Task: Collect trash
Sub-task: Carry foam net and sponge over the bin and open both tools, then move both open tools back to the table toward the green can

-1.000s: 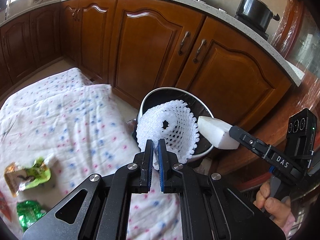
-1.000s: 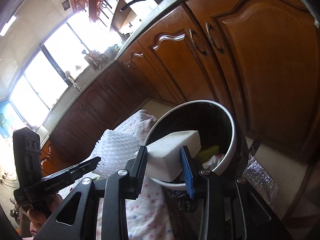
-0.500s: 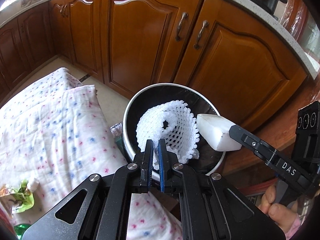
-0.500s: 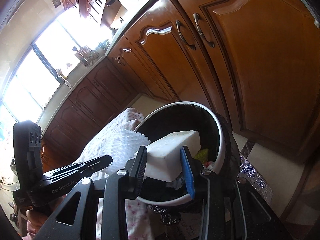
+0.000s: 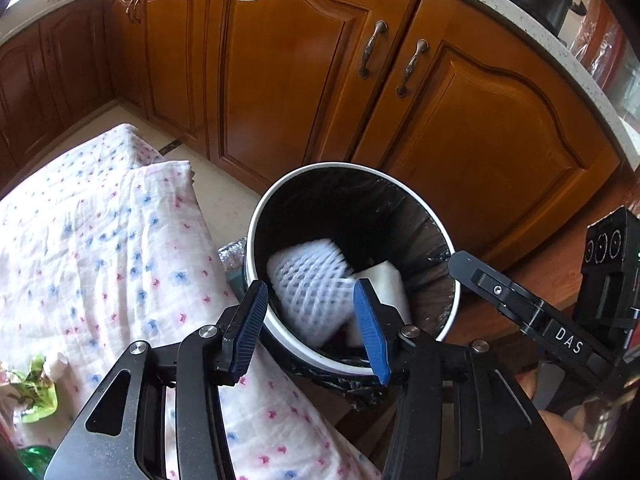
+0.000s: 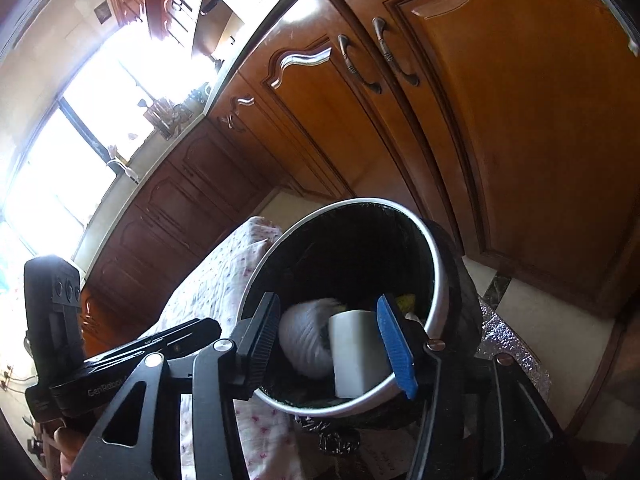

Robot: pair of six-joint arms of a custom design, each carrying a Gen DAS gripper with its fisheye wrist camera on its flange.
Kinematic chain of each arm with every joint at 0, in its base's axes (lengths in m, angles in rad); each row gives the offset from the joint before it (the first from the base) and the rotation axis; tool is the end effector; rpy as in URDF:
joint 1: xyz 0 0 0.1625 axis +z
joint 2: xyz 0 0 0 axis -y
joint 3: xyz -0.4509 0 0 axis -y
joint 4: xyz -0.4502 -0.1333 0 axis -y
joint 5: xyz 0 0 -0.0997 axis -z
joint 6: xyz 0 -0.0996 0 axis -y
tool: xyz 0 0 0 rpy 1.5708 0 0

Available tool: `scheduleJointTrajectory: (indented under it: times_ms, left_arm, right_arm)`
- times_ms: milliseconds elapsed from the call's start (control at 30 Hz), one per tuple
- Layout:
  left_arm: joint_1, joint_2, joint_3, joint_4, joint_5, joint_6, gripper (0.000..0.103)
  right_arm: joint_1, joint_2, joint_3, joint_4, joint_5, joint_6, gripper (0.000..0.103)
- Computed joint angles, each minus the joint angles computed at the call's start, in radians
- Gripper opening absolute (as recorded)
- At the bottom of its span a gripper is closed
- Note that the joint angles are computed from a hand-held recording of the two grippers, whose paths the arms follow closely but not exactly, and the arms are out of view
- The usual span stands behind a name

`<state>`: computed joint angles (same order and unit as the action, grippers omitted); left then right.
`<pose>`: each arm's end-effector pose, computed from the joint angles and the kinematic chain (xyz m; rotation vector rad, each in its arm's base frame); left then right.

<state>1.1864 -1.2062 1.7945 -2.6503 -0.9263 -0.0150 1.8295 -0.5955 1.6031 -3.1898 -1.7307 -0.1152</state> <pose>-0.0687 -0.6850 0.3107 0.2533 2.4941 -0.7792 0.3058 -0.6967 0.0115 0.4649 -2.8503 0.9254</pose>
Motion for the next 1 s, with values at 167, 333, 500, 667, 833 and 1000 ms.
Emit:
scheduleJointTrajectory:
  times_ms: [167,333,500,667,833,1000]
  left_arm:
    - [0.002,-0.044,0.042,-0.021,-0.009,-0.001,0.045]
    - [-0.001,-0.11,0.12,-0.074,-0.004,-0.011,0.045]
    - [-0.004,-0.186,0.193,-0.089,0.003,-0.043,0.045]
    - [-0.021,-0.291,0.294,-0.12,0.028,-0.047,0.045]
    - [-0.024,-0.387,0.373,-0.128,0.036,-0.069,0.045]
    - [-0.023,-0.495,0.453,-0.123,0.052,-0.092,0.045]
  right_arm:
    - [0.008,-0.02,0.062,-0.077,0.013,-0.005,0.067]
    - [0.023,-0.027,0.123,-0.129,0.023,-0.02,0.078]
    - [0.037,-0.03,0.174,-0.16,0.041,0.0,0.078]
    - [0.059,-0.022,0.208,-0.186,0.056,0.004,0.078]
    - [0.08,-0.012,0.238,-0.197,0.07,0.012,0.078]
    - [0.107,0.007,0.246,-0.198,0.083,0.001,0.078]
